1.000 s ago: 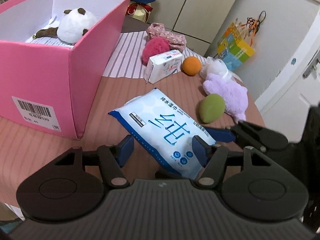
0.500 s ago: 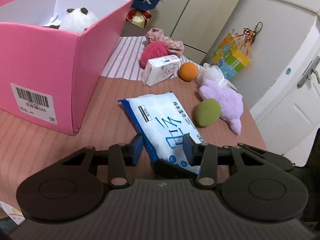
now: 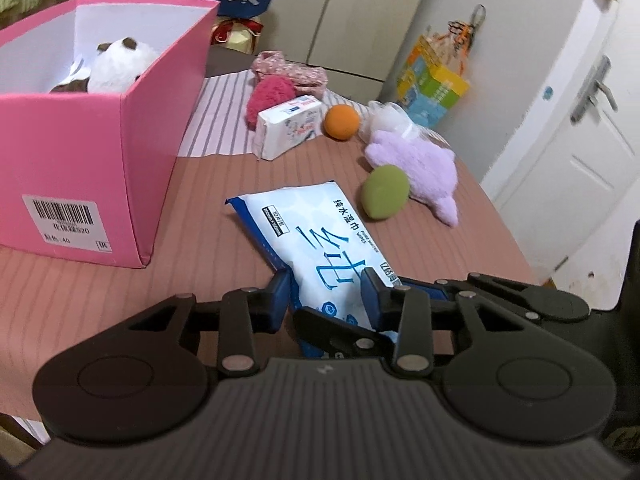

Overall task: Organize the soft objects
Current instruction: 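Grasp the wet-wipes pack edge with the left gripper and lift it, then carry the wipes pack with the left gripper into the pink box and release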

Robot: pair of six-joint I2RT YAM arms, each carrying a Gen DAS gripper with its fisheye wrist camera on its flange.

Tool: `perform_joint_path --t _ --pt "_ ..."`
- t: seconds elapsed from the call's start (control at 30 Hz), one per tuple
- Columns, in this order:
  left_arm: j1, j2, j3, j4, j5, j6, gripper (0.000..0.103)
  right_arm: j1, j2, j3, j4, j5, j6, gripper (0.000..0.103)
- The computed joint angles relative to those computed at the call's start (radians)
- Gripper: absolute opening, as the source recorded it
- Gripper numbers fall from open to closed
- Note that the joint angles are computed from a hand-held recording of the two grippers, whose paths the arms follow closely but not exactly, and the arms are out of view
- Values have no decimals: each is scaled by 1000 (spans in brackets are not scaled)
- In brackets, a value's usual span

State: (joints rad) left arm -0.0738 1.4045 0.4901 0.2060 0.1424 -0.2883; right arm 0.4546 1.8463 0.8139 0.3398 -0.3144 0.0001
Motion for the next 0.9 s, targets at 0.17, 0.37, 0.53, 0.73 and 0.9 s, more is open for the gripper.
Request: perform_joint_path --t 0.17,0.37,0.53,0.73,0.9 --pt "23 -82 22 -119 50 64 37 27 -67 -49 7 45 28 62" --pt "45 -172 78 -323 117 152 38 32 -162 -42 -134 29 48 61" --pt "65 -255 76 -412 141 165 38 67 -231 -44 -214 72 15 61" --pt "112 -387 100 -549 186 192 38 115 -330 -31 -313 118 -39 61" --pt "182 -438 141 -648 249 228 39 152 -384 14 -406 140 -74 61"
